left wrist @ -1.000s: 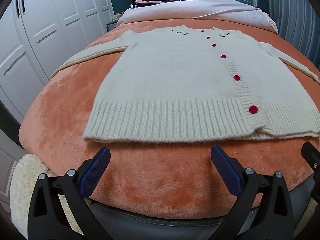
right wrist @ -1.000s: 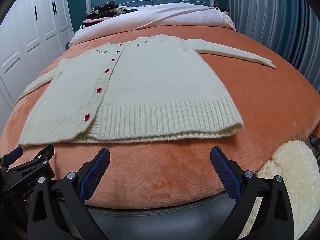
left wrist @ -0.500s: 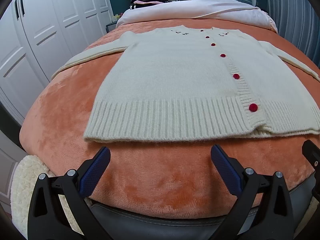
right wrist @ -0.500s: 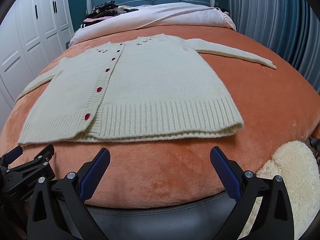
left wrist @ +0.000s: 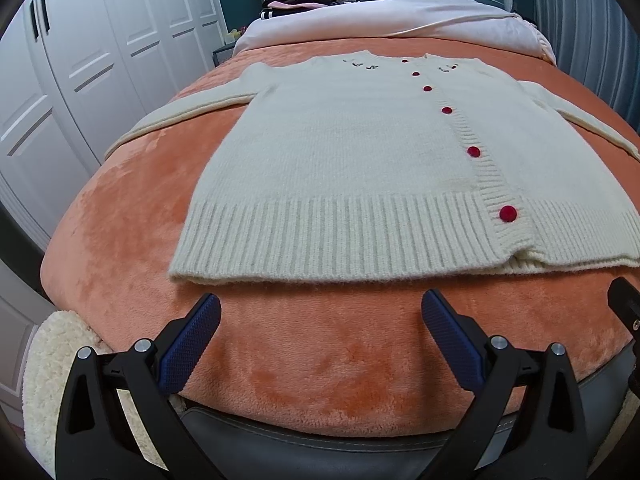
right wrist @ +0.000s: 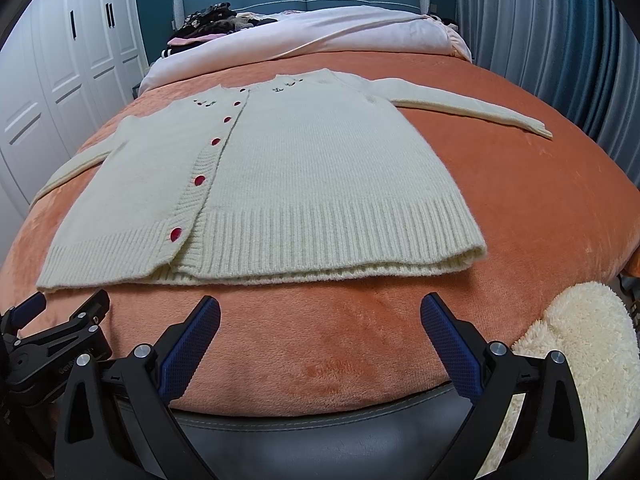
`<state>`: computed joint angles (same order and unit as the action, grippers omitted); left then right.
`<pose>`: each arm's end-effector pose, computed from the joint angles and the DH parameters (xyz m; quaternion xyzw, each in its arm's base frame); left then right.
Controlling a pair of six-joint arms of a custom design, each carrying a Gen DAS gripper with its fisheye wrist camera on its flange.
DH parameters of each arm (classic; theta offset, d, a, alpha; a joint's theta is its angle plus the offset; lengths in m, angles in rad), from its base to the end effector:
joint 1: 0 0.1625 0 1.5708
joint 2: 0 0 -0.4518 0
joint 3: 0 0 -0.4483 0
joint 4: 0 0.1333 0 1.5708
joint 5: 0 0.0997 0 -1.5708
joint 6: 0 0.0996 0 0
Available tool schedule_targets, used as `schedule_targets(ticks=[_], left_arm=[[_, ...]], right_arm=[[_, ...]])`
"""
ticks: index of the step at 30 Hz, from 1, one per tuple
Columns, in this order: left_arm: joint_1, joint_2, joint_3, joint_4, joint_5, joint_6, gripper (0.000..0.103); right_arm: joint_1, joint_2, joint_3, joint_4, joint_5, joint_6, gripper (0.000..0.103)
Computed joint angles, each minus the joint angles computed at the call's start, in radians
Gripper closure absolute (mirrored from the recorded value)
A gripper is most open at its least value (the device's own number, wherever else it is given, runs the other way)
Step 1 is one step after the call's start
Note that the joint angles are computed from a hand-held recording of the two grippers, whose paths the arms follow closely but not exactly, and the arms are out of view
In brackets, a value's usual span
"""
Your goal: Fold small clothes
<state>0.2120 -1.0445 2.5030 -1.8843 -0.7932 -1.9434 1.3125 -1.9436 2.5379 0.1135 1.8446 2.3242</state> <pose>-0.2053 -0.2520 -0.0124 -0.0275 0.8040 -0.3578 0.4741 0.0479 -0.2350 0.1942 0.1934 -0.8807 0.2923 0.3187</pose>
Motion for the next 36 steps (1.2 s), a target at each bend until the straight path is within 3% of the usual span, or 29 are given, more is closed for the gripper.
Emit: schedule_targets(ticks=[23, 27, 31, 34, 36], left_arm=[[0.000, 0.004, -0.006, 0.007, -0.002, 0.003, 0.005], [-0.007, -0.007, -0.003, 0.013, 0.003, -0.010, 0.005], [-0.017, -0.078, 0.003, 0.061, 0.048, -0.039, 0.005], [0.011, -0.140, -0.001, 0.110, 0.097, -0.052, 0.005], [0.047, -0.181, -0.001, 0.109, 0.127, -0.049, 0.005]], right_arm=[[0.002, 0.009, -0.002, 0.004, 0.005, 0.003, 0.005], [-0.027, 0.012, -0.022, 0.051, -0.042, 0.021, 0.005], [-0.117, 0.037, -0.145, 0.199, -0.193, 0.106, 0.005], [-0.155, 0.095, -0.295, 0.233, -0.227, 0.244, 0.005], [-0.169, 0.172, -0.439, 0.246, -0.200, 0.376, 0.005]])
